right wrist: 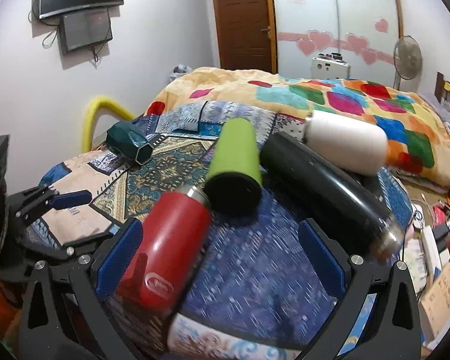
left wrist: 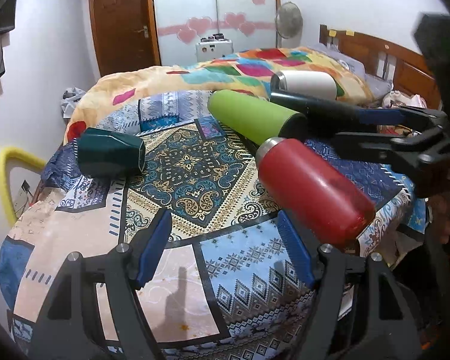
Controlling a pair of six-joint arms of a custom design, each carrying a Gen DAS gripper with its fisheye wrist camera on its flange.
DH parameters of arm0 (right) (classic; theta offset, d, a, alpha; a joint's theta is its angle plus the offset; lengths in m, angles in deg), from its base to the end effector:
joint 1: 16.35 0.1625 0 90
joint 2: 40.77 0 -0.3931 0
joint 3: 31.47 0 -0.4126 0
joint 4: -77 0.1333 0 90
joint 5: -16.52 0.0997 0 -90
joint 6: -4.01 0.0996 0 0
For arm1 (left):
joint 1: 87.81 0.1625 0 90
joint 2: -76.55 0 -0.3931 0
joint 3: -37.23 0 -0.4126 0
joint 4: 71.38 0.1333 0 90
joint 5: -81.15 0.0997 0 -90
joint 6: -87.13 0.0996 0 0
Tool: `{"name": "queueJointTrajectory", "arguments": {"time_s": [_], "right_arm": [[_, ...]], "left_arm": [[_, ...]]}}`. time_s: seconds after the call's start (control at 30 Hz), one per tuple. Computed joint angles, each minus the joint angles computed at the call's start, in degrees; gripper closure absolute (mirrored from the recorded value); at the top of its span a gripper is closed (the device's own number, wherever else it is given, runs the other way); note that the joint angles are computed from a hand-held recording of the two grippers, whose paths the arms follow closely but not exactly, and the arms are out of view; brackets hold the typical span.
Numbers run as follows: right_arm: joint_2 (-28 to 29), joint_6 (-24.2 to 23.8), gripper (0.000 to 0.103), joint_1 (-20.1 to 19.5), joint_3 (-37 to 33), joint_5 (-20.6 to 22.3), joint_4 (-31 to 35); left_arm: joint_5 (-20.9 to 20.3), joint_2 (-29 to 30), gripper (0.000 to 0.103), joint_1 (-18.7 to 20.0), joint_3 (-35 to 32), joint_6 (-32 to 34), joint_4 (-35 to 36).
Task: Flip cup upright
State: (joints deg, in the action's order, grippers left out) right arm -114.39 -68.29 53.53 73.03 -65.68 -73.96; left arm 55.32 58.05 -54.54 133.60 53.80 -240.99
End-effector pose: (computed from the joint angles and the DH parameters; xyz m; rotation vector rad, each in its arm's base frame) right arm -0.0688 -0.6145 0.2925 1.2690 -2.4756 0.6541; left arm -0.3463 -0.4939 -0.1565 0.4212 2.1364 -0.9891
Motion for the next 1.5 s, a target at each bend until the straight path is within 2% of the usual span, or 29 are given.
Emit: {"name": "queueJointTrajectory", "arguments": {"time_s": [0.13,0.2,0.27,0.53,0.67,0.8,0.83,1.0,1.33,1.5], "right_arm": [[2.8,1.8,0.004,2.8,-2.4,-6.1,4.0],[4.2,2.2,0.013,4.3,-3.0,-10.1,5.1],[5.4,2.5,0.018,5.3,-3.2,-13.3,5.9],[8.4,6.3,0.02,8.1,-5.5,-20.8,12.4],[9.1,5.3,0.028,8.9,-5.1,-23.1,12.1],[8.4,4.4,0.043,8.6,-5.0,-22.4,13.3],[8.0,3.6,0.044,8.4,-4.6,-22.1,12.7],[7.4,2.8,0.044,7.6,-4.4,-20.5,12.8],[0.9,0.2,0.044,4.6,-1.5,-10.1,12.6],[-2.1,-2.2,0.044,3.4,0.7,-4.8,10.6]], "left_arm": [[1.5,-0.1,0.03,-0.2,1.5,-0.1,-2.6],[2.2,-0.6,0.03,-0.3,3.2,-1.1,-4.0],[2.6,-1.2,0.03,-0.1,4.3,-2.0,-5.0],[4.7,-3.7,0.03,-0.1,9.1,-5.4,-6.9],[4.5,-3.7,0.03,-0.1,10.0,-4.7,-9.8],[4.3,-3.5,0.03,-0.2,10.0,-3.3,-12.3],[4.4,-3.4,0.03,-0.3,9.9,-3.4,-12.2],[4.7,-3.0,0.03,-1.3,9.1,-2.7,-12.9],[5.3,-3.0,0.03,-3.3,7.0,-2.0,-12.5],[6.2,-2.8,0.03,-4.3,5.9,-1.3,-12.7]]}}
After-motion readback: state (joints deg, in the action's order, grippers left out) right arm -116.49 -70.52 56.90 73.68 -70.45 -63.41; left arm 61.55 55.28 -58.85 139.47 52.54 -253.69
